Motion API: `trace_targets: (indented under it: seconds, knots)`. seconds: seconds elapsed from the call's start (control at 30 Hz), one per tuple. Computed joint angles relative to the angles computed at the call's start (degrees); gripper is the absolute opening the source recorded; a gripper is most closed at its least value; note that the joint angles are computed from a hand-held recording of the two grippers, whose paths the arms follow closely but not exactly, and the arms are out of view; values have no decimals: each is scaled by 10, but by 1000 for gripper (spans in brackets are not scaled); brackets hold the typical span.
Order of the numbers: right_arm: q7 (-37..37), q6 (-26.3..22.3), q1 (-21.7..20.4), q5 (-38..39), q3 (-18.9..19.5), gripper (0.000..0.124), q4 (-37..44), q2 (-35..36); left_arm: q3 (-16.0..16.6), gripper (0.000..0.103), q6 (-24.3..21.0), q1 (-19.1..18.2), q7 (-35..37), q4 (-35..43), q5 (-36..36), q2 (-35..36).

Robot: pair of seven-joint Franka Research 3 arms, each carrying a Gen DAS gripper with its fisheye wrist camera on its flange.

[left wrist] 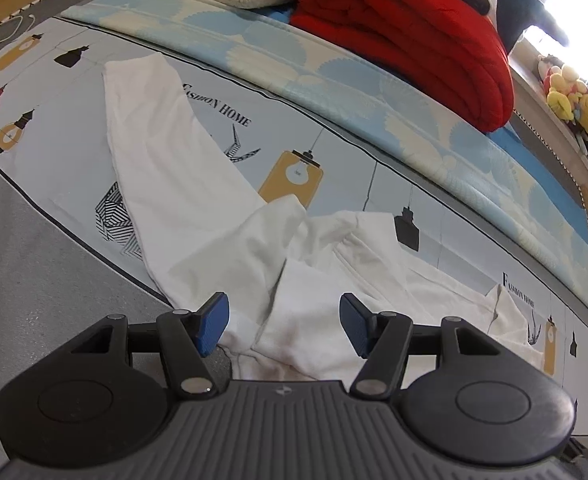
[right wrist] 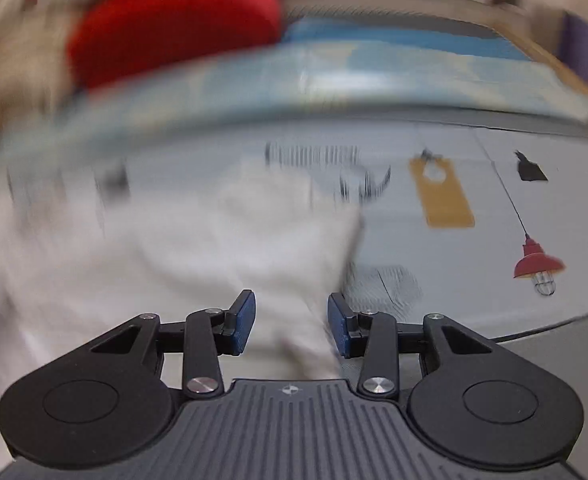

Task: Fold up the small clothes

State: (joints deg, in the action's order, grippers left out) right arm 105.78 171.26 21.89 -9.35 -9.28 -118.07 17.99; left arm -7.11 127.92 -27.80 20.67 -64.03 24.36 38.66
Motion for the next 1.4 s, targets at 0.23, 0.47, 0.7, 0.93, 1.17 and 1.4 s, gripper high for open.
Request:
trace_targets:
  seconds: [0.23, 0.47, 0.7, 0.93, 1.17, 1.4]
  knots:
    - [-56, 3, 8, -35, -11, 41, -5, 21, 3, 67, -27, -9, 13, 40, 0, 26]
    - [-38, 29, 12, -21, -17, 13, 13, 26, 3, 67, -28, -9, 24, 56, -9, 37]
    - [11, -45, 75, -61, -102, 6, -11, -17, 1, 67, -20, -5, 26, 48, -16, 34]
    - [-18, -153, -8, -24, -23, 19, 3, -31, -2, 68, -12, -2, 35, 38, -19, 28]
    - [-63, -19, -126, 219, 80, 42, -8, -33, -1, 68, -22, -4, 47, 52, -23, 40]
    - [-33, -17, -167, 337, 113, 52, 82, 72, 0, 68, -44, -12, 66, 89, -26, 64]
